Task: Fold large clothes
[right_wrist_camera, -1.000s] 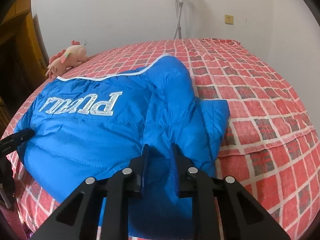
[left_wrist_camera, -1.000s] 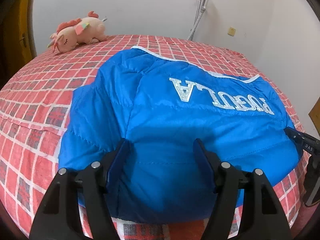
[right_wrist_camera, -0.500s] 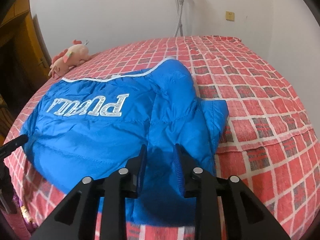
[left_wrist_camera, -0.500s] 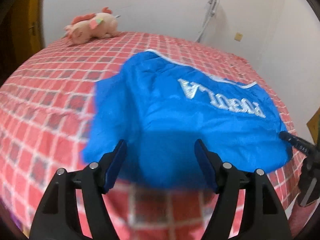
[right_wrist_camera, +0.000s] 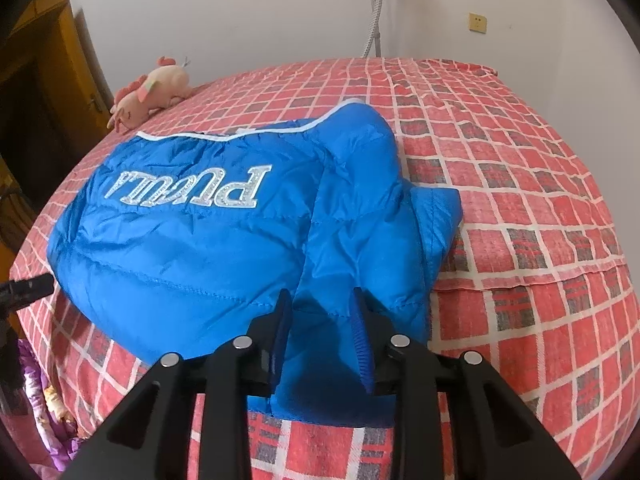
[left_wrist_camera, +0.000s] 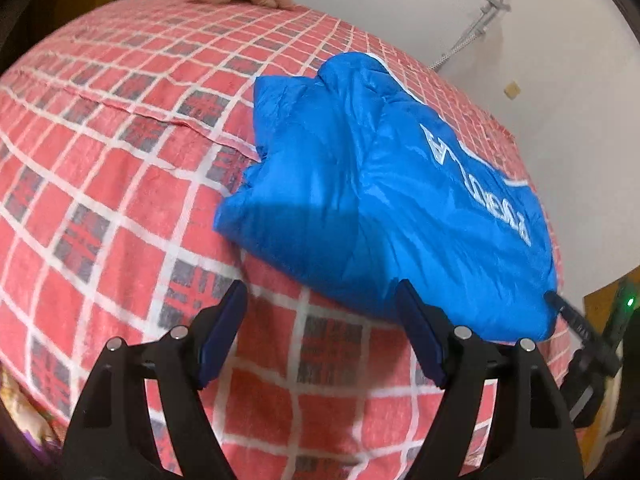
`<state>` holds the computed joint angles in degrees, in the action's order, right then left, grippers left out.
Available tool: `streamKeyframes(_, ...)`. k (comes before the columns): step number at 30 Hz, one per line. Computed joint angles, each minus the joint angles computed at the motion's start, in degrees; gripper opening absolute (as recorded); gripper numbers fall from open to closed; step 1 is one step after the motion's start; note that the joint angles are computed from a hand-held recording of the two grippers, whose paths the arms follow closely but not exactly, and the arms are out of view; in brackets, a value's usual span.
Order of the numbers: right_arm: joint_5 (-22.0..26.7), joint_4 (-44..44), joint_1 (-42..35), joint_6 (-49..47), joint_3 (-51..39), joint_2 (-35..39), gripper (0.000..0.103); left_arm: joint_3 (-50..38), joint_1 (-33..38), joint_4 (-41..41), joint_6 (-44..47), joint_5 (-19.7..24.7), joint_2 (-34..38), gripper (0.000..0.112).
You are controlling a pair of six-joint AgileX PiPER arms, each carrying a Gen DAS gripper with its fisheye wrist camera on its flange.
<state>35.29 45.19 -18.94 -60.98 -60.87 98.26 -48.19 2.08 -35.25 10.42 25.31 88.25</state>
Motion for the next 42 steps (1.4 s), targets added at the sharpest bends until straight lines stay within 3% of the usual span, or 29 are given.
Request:
streamKeyframes(8,-0.6,-0.8,0.8,0.7,-0.3,0.5,0.031,-4.1,3.4,-9.5,7.7,0.7,5.7,0.075)
streamKeyframes(11,-0.6,-1.3,1.1,1.4,-0.6,0.7,0.031,-6.0,3.5,-9.5,7.2,1.2,7.4,0.075)
streamKeyframes(17,1.1,-1.0,0.7,1.3,-1.9,2.1,0.032,-7.8,3.5,-11.7,9.5,1.1,9.0,0.058)
streamKeyframes(24,1.5,-0.6,0.6,0.8,-1.9,2.8,0.032,-9.3,6.5,-24.9,21.6,3.8,13.7,0.074)
streamKeyframes(27,2.0,-0.5,0.4,1.1,-2.2,3.1,0.032,-10.4,6.1,-25.0,21.4,3.4,14.7,0.076)
streamKeyframes(30,1.8,-0.2,0.5,0.8,-1.9,3.0,0.032,-11.0,5.9,-26.8,23.3,2.4,15.4,0.066)
streamKeyframes(34,1.6,-0.4,0.6,1.1,-2.1,3.1,0.032,-9.6,8.3,-38.5,33.4,6.3,16.3,0.041)
streamKeyframes(42,5.0,-1.4,-0.4,2.9,-3.8,3.1,0.036,-7.1,2.3,-35.7,34.0,-3.3,9.6,0.025)
